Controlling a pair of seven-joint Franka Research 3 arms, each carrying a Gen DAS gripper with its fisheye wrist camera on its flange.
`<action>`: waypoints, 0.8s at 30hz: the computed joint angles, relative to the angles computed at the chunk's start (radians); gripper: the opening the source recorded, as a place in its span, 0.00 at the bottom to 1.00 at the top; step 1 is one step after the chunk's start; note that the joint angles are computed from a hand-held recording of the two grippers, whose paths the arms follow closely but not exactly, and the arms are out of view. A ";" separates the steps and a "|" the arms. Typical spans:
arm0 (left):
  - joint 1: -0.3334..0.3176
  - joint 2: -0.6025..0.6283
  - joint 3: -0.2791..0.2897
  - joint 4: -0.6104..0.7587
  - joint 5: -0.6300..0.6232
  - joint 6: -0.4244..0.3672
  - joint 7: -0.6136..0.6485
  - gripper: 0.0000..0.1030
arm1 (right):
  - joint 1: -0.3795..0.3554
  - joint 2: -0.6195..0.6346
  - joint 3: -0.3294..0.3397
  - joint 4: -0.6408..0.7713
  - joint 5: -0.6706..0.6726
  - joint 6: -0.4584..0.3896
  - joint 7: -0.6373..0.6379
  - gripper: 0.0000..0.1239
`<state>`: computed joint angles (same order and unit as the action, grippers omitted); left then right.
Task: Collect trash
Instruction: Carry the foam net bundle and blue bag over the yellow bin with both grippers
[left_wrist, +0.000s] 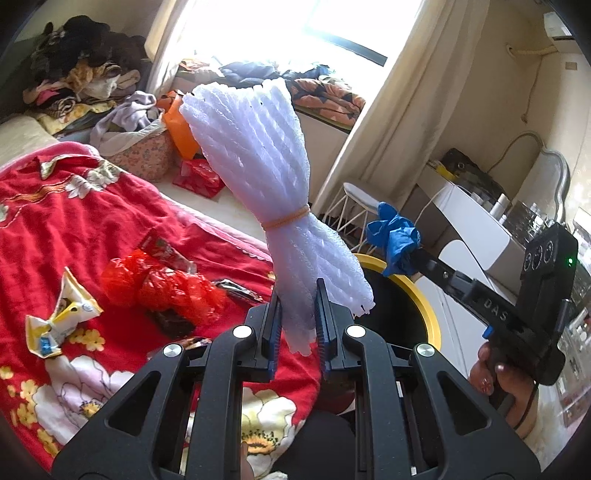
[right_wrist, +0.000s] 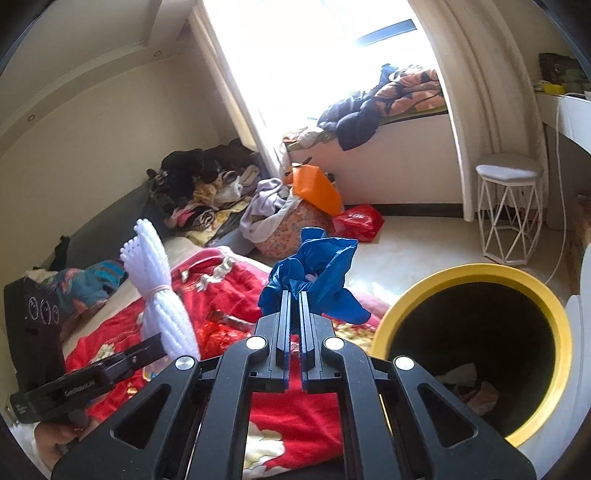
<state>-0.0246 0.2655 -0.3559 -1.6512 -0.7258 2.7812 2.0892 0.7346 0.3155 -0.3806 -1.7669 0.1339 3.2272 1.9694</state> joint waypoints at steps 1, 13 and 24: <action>-0.002 0.001 -0.001 0.001 0.002 -0.001 0.001 0.11 | 0.029 0.001 -0.037 -0.004 -0.004 -0.002 0.012 0.03; -0.022 0.026 -0.022 0.030 0.018 -0.020 0.024 0.11 | 0.370 0.035 -0.468 -0.073 -0.029 -0.006 0.142 0.03; -0.045 0.050 -0.043 0.055 0.036 -0.041 0.048 0.11 | 0.546 0.074 -0.687 -0.140 0.106 -0.010 0.116 0.03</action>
